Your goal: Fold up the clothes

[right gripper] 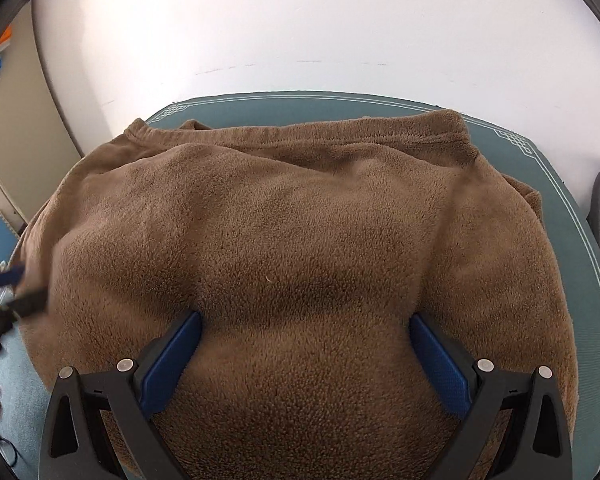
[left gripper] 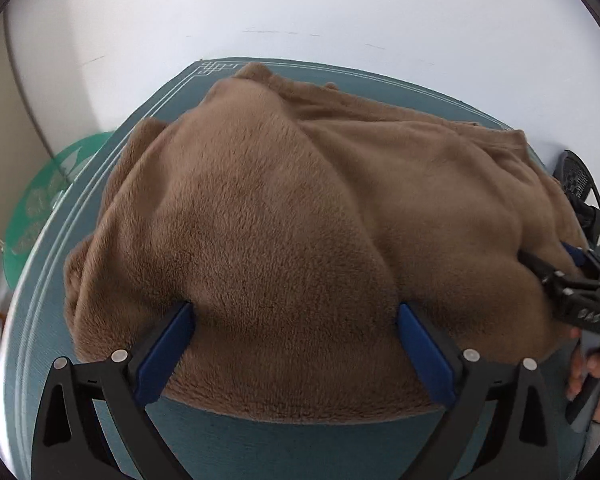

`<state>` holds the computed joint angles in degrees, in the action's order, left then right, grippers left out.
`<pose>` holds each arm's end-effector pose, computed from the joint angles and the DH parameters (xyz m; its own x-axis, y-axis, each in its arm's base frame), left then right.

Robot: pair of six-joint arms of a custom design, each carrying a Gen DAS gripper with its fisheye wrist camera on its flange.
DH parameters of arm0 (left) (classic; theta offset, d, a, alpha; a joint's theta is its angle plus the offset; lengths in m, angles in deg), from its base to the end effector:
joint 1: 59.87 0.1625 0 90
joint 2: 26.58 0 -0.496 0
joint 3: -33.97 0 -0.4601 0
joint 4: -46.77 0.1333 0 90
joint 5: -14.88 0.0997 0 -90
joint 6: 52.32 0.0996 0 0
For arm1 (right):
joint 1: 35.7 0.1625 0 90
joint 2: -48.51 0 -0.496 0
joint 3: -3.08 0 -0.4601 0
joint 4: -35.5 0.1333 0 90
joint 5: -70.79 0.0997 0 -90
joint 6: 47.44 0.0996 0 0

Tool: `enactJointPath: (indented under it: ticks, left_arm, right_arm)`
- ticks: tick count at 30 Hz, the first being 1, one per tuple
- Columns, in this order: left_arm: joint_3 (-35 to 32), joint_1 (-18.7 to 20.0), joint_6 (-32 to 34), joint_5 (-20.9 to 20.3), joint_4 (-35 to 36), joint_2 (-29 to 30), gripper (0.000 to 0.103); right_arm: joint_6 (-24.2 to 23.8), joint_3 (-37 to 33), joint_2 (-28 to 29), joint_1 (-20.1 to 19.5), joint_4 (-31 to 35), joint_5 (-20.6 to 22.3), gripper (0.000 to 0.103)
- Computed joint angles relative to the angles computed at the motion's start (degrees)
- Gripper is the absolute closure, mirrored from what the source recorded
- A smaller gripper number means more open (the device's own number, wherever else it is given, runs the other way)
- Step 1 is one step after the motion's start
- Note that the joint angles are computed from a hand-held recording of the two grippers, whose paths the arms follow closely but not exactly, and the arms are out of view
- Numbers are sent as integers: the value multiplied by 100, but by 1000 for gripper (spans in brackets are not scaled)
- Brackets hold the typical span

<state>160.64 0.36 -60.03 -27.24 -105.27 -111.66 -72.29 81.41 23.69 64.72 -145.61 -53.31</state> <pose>-0.0701 -0.5398 0.3235 -0.7668 -0.0020 -0.6418 0.3657 0.8205 -0.4395 0.2305 -0.8250 -0.0037 -0.7349 -0.1581 0.6595 -0.4983 0.7855 -0.3670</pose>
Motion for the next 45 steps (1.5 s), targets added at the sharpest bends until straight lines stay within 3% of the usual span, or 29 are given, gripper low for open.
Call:
enactJointPath:
  ticks: [12,28,41,45]
  left_arm:
    - [214,-213,-196,-109,157,-319,1]
    - [502,-384,-571,495,-26,-52,1]
    - [449,-351,-671,527,15,-27,1]
    - [435,-385,-1084,498,260,-115,1]
  right_arm:
    - [-36,-142,125,-2,-18,-33,0]
    - [4,-63,71,-41,-68,103,0]
    - [49,-1,18,-60,-83,199,0]
    - [51,4,12,-59,-80,196,0]
